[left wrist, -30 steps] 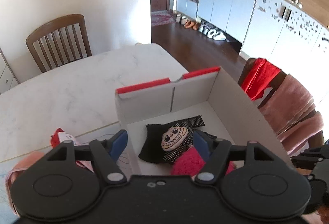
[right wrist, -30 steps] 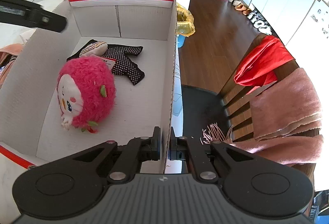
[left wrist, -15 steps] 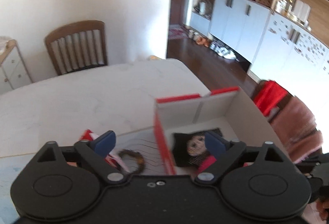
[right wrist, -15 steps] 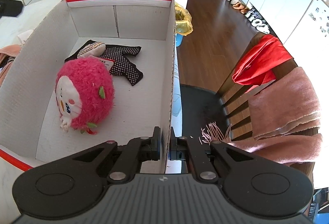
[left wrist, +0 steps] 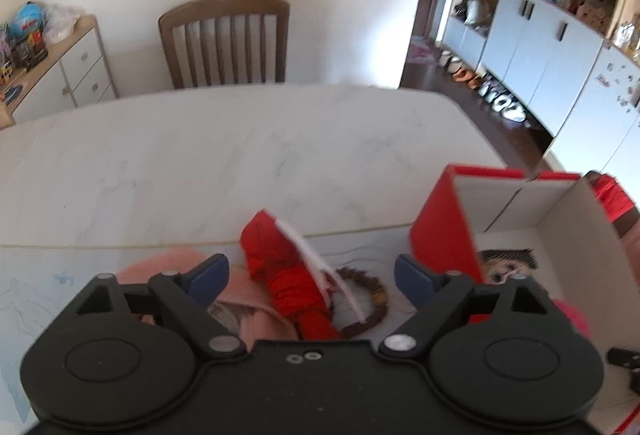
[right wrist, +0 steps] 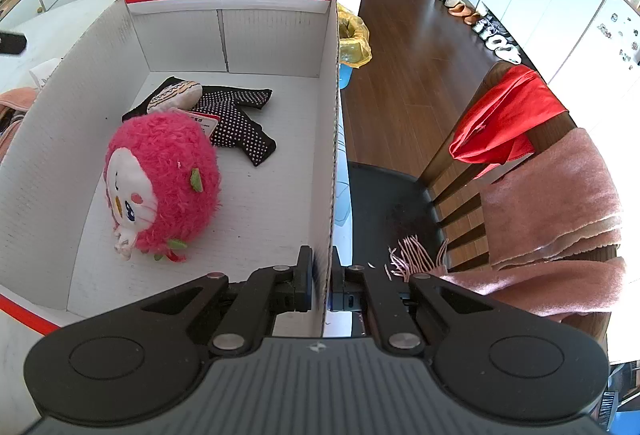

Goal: Organize objects

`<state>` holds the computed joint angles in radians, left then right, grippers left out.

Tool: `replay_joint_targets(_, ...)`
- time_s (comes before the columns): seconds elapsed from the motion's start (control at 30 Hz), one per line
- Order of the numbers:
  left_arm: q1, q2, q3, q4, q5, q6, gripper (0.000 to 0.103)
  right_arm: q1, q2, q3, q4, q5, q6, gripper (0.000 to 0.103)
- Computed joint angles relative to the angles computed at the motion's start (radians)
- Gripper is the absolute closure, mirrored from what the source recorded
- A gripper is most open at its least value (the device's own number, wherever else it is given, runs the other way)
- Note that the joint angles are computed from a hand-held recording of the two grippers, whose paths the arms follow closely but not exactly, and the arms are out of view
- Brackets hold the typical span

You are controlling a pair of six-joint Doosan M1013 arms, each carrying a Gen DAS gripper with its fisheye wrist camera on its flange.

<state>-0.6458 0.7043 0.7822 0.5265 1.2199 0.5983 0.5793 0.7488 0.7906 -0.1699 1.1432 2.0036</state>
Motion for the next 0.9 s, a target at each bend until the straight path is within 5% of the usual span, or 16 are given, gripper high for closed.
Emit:
replay_joint_targets(0.5, 0.024, 0.068, -0.068, -0.066, 0.071, 0.041, 0.054, 0.000, 0.000, 0.000, 0.001, 0.000, 0.002, 0.098)
replay_joint_targets(0.83, 0.022, 0.068, -0.061, -0.067, 0.073, 0.058, 0.101, 0.000, 0.000, 0.002, 0.000, -0.001, 0.001, 0.098)
replay_joint_targets(0.9, 0.019, 0.062, -0.055, -0.059, 0.065, 0.053, 0.102, 0.000, 0.000, 0.001, 0.000, 0.000, 0.001, 0.098)
